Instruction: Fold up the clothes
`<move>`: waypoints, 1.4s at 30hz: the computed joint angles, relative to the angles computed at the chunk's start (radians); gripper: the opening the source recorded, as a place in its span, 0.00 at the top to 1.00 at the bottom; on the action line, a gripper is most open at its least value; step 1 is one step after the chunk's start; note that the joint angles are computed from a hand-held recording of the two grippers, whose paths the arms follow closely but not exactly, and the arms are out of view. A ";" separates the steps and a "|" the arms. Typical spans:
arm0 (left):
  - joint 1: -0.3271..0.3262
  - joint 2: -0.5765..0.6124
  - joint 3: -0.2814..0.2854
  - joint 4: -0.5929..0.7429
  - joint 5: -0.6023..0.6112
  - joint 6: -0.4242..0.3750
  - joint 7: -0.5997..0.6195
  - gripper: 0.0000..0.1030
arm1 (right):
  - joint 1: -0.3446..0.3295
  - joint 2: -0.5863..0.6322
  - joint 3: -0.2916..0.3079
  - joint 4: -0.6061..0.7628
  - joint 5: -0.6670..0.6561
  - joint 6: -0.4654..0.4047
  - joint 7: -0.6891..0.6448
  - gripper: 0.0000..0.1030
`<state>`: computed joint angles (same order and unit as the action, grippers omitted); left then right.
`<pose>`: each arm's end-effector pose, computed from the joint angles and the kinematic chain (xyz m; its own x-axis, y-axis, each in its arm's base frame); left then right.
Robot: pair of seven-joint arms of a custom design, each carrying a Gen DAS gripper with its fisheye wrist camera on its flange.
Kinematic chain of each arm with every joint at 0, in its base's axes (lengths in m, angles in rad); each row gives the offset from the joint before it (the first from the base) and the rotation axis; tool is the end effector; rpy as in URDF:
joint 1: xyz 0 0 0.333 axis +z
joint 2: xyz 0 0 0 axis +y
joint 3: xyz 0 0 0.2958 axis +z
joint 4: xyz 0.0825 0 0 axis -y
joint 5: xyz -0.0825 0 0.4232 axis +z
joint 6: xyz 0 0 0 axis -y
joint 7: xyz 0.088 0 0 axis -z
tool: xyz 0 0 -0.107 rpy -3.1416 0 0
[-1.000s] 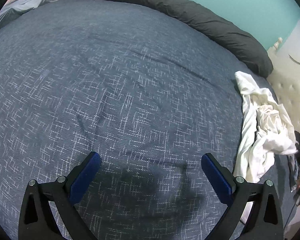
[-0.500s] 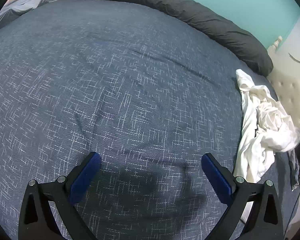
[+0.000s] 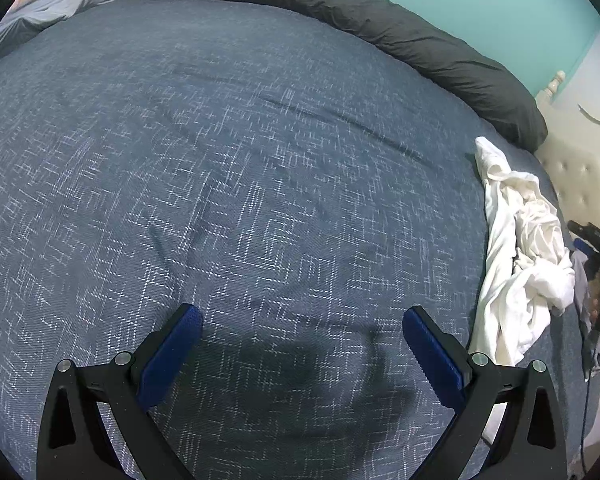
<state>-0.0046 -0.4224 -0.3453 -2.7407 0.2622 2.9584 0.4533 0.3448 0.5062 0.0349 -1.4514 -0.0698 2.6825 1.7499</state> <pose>0.4241 -0.1640 0.3617 0.3779 -0.8677 0.3230 -0.7017 -0.4960 -0.5115 0.7213 0.2845 0.4469 0.2637 -0.9620 -0.0710 -0.7355 -0.1529 -0.6601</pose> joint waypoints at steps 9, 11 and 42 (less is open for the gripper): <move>0.022 0.015 -0.029 0.019 0.041 -0.019 -0.016 0.00 | 0.001 0.191 0.012 0.268 0.016 -0.173 -0.089 0.47; 0.022 0.024 -0.027 0.023 0.052 -0.012 -0.020 0.00 | 0.011 0.212 0.005 0.297 0.006 -0.199 -0.111 0.81; -0.150 -0.183 -0.046 0.037 -0.066 0.089 0.161 0.00 | 0.043 -0.549 0.111 -0.315 0.336 0.019 -0.535 0.97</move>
